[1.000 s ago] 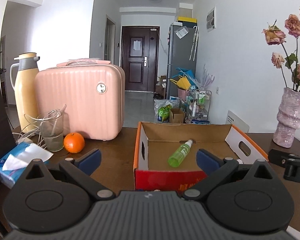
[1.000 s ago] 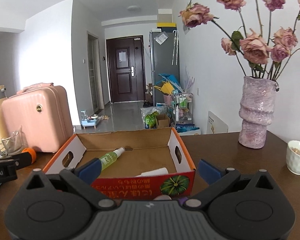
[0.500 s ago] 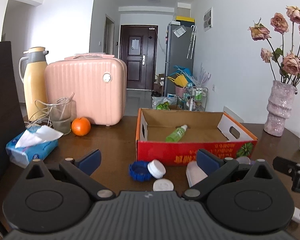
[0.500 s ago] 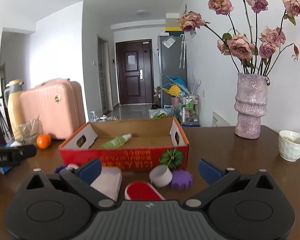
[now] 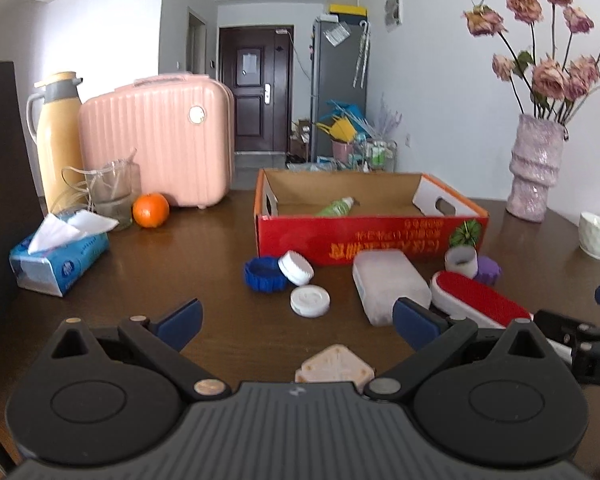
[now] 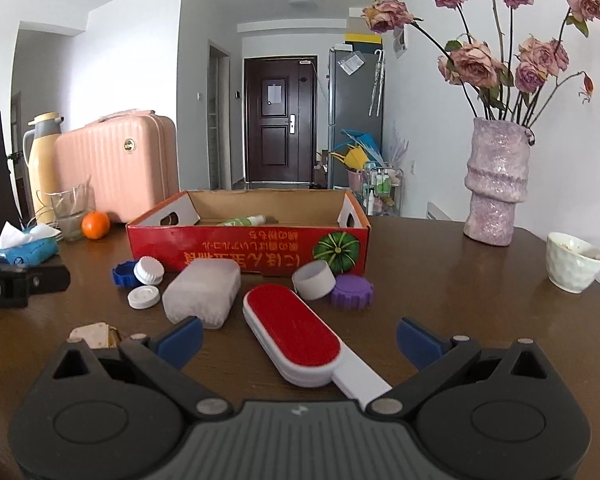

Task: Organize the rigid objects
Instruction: 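Move the left tool back to the white-and-yellow plug adapter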

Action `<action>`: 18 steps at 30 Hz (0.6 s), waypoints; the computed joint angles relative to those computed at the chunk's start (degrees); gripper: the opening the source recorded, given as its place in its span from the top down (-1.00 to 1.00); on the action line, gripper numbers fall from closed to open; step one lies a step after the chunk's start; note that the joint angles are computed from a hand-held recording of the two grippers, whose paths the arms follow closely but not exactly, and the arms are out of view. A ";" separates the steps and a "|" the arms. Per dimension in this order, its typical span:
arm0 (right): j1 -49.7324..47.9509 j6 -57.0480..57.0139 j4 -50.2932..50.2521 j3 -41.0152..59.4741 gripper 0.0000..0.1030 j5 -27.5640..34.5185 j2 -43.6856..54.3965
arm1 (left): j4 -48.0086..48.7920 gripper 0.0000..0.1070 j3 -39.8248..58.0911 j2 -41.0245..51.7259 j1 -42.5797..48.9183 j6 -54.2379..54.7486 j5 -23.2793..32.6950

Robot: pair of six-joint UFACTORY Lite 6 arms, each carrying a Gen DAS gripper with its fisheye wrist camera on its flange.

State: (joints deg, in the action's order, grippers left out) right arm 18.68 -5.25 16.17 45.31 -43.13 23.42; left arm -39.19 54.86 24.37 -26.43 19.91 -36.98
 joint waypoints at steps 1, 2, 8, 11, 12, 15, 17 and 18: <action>-0.07 0.18 -0.13 0.06 -1.00 0.02 0.20 | 0.80 -0.93 0.09 0.21 0.26 -0.67 0.64; -0.16 0.28 -0.20 0.32 -1.00 0.24 0.50 | 1.31 -0.93 0.40 0.54 0.48 -1.02 1.13; -0.35 0.39 -0.47 1.32 -1.00 1.24 1.68 | 2.04 -0.93 1.72 1.97 1.00 -1.43 2.69; -0.23 0.12 -0.04 1.39 -1.00 1.38 1.73 | 2.58 -0.93 2.67 2.66 1.34 -1.45 4.00; -0.25 0.09 0.00 1.45 -1.00 1.43 1.76 | 2.84 -0.93 3.07 3.04 1.42 -1.35 4.54; -0.24 0.05 0.12 1.48 -1.00 1.54 1.78 | 4.13 -0.93 5.68 5.53 1.98 0.01 7.16; -0.22 0.07 0.07 1.48 -1.00 1.56 1.80 | 2.73 -0.93 8.45 7.98 2.34 3.08 9.66; -0.25 0.09 0.07 1.46 -1.00 1.53 1.80 | 3.05 -0.93 10.21 9.51 2.72 4.19 11.43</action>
State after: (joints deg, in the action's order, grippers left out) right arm 18.44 -5.16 16.24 46.77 -41.61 25.22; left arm -36.14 65.07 33.88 -23.71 24.11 -25.54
